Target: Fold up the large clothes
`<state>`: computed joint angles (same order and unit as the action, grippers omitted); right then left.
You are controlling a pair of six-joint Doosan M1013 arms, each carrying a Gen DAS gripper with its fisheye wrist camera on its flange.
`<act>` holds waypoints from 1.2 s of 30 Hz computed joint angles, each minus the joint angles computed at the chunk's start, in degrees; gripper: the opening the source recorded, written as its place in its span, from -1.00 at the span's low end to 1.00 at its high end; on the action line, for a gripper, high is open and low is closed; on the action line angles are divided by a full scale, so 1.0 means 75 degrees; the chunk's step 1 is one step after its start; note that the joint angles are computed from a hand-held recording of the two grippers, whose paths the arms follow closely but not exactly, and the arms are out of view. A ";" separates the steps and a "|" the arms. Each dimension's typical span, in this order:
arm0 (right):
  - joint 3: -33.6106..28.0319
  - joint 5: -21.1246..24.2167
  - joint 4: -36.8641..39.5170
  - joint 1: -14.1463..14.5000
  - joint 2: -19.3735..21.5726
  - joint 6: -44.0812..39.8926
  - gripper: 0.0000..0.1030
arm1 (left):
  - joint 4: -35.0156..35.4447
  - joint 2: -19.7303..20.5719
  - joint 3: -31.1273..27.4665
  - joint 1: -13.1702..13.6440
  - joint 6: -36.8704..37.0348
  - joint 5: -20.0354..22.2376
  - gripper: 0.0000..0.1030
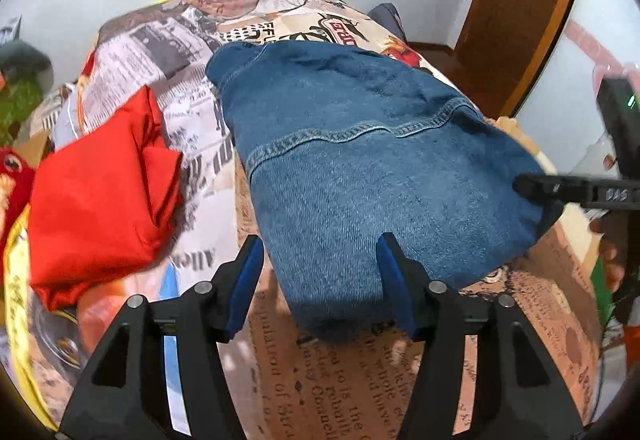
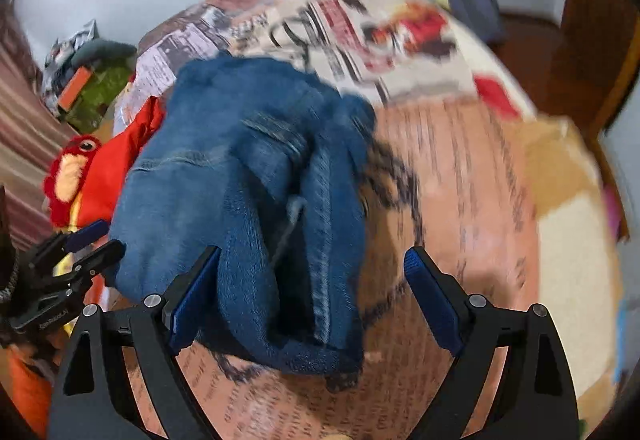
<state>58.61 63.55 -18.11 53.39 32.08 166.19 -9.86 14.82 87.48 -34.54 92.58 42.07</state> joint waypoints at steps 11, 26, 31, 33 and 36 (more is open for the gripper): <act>-0.0741 0.0660 -0.0481 0.0103 0.0256 -0.0623 0.79 | 0.0235 -0.0015 -0.0222 0.0145 -0.0011 0.0277 0.18; 0.0108 -0.1200 0.2109 -0.0753 0.0133 -0.1211 0.85 | -0.3184 0.1138 -0.1277 0.1091 0.0694 0.1856 0.28; 0.0680 -0.2160 0.3447 -0.1022 -0.0033 -0.1907 0.93 | -0.4117 0.1482 -0.1448 0.1259 0.0654 0.2226 0.56; 0.0727 -0.2343 0.3759 -0.1089 -0.0006 -0.2113 0.94 | -0.4429 0.1640 -0.1543 0.1297 0.0594 0.2402 0.58; 0.0704 -0.2496 0.4198 -0.1182 0.0085 -0.2340 0.94 | -0.4634 0.1797 -0.1649 0.1299 0.0435 0.2524 0.62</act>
<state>63.89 44.83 13.38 44.53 32.72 148.64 -44.62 28.29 75.12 -24.80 95.84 61.00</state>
